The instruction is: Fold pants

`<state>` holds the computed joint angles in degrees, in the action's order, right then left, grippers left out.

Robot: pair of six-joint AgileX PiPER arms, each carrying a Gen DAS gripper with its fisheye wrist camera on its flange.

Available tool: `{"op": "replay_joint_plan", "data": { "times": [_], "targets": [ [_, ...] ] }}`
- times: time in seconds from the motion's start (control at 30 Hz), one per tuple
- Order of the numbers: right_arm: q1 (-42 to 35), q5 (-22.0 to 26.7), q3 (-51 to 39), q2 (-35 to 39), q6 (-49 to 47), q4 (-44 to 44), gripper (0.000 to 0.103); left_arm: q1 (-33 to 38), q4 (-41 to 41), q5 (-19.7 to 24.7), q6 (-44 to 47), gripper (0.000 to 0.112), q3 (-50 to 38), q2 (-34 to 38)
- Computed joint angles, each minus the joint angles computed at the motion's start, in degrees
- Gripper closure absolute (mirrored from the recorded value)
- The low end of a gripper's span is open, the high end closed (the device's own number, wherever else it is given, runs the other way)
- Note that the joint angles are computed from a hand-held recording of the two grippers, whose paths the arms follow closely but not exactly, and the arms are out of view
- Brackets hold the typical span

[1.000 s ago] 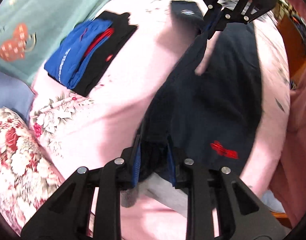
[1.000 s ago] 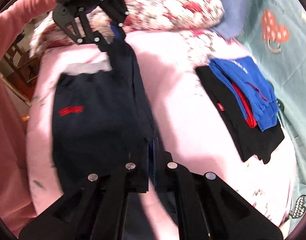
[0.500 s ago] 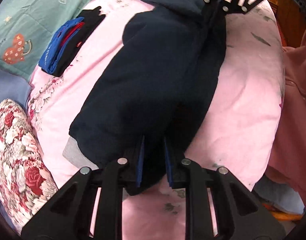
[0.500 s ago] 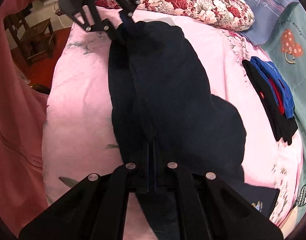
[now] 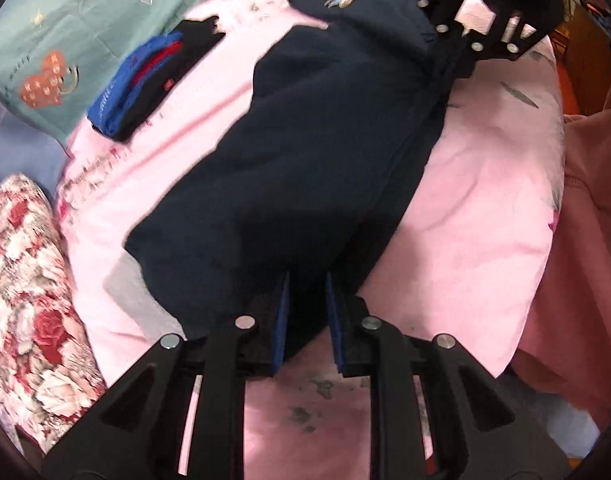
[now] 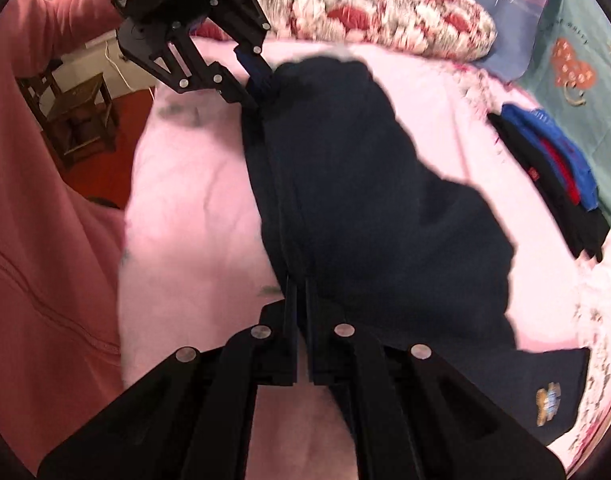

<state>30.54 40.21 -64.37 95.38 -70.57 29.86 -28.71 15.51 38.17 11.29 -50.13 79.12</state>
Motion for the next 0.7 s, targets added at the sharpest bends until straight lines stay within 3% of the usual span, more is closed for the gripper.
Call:
{"op": "replay_joint_plan", "data": {
  "times": [0.07,0.13,0.17,0.23,0.33,0.43,0.53,0.63,0.7],
  "targets": [
    [-0.54,1.87,-1.41,-0.81,0.12,1.33,0.094,0.78,-1.00,1.84,-0.13,0.093,-0.96,-2.96],
    [-1.53,1.80,-1.23,-3.61,-5.50,10.47,0.065,3.11,-2.64,1.79,0.37,0.076,-1.21,-6.48],
    [-1.59,0.79,-0.65,-4.40,-8.18,14.34,0.054,5.14,-2.70,1.84,-1.07,0.057,-1.83,-7.33],
    [0.11,0.32,-2.14,-3.59,-11.91,21.04,0.054,10.21,-3.93,1.60,-3.03,0.054,-2.94,-6.92],
    [4.60,-2.54,-6.04,0.66,-12.32,22.20,0.054,20.45,-15.82,4.81,2.00,0.055,-6.31,-2.35],
    [9.53,-7.01,-13.34,7.83,-2.66,13.09,0.054,28.67,-28.19,7.75,7.99,0.055,-7.49,1.13],
    [10.80,-4.03,-23.13,15.30,10.61,2.11,0.054,35.63,-40.73,10.51,14.69,0.055,-7.79,4.25],
    [10.32,3.11,-31.31,20.45,15.79,-1.35,0.071,39.41,-49.51,13.39,19.03,0.057,-8.46,8.31],
    [10.07,5.60,-33.21,20.64,17.25,-1.89,0.089,39.82,-51.53,13.82,20.60,0.061,-8.50,9.23]
  ]
}}
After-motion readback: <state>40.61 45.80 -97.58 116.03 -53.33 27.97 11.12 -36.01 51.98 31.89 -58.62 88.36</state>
